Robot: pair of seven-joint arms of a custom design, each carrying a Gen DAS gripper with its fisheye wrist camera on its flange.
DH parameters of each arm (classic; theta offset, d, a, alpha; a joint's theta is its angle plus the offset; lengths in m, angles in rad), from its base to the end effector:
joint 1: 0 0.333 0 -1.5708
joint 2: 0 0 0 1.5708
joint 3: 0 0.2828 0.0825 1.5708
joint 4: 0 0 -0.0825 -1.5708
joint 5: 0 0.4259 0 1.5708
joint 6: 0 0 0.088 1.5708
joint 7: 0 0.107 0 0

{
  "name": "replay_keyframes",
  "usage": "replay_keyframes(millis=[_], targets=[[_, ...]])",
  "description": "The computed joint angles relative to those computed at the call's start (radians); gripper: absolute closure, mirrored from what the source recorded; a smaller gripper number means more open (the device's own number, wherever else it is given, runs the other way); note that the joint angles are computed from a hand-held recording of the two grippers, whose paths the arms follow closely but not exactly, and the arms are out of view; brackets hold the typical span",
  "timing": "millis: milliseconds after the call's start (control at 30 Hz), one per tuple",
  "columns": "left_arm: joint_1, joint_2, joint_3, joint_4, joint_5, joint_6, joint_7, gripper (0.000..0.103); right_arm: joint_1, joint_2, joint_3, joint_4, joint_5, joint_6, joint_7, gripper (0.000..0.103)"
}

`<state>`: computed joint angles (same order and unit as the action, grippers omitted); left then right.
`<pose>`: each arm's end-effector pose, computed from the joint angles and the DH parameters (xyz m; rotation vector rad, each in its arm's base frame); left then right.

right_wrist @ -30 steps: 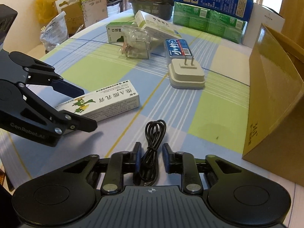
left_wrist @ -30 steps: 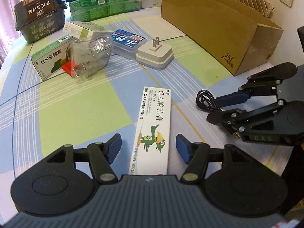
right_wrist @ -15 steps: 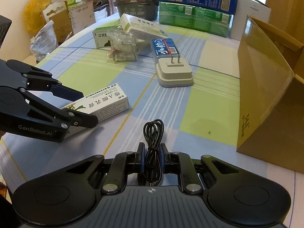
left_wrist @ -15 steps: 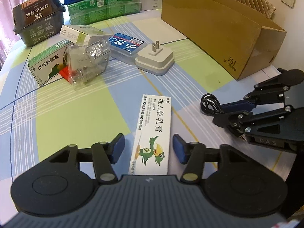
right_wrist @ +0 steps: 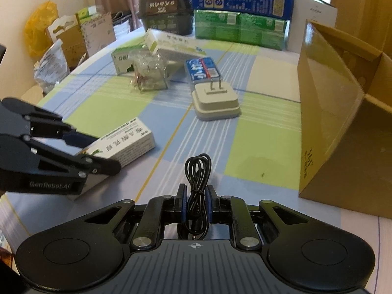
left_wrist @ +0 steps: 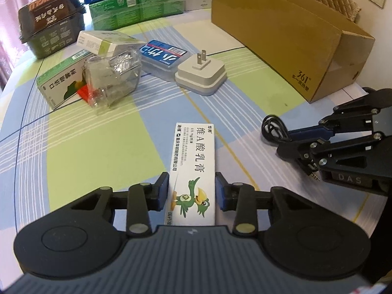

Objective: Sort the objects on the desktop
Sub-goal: 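Carry the ointment box and black cable with both grippers over the cardboard box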

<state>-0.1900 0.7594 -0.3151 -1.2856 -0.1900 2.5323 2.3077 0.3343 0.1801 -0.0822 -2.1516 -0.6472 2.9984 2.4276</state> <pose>0.7294 -0.3268 0.3265 -0.8317 2.7030 -0.8457 0.5918 0.1978 0.3221 -1.8050 1.7818 -0.5913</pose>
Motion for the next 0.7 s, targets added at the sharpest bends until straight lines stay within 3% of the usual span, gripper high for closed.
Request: replay_keyframes(millis=[300, 467, 700], targets=[[0.022, -0.058, -0.018, -0.075, -0.035, 0.048, -0.023, 0.070, 0.017, -0.037, -0.037, -0.016, -0.145, 0.019, 0.183, 0.091], [0.009, -0.102, -0.001, -0.120, -0.031, 0.073, -0.077, 0.070, -0.015, -0.096, -0.011, -0.036, -0.234, -0.001, 0.282, 0.091], [0.018, -0.210, -0.041, -0.226, -0.082, 0.129, -0.100, 0.070, -0.111, -0.272, 0.051, -0.120, -0.345, -0.036, 0.417, 0.091]])
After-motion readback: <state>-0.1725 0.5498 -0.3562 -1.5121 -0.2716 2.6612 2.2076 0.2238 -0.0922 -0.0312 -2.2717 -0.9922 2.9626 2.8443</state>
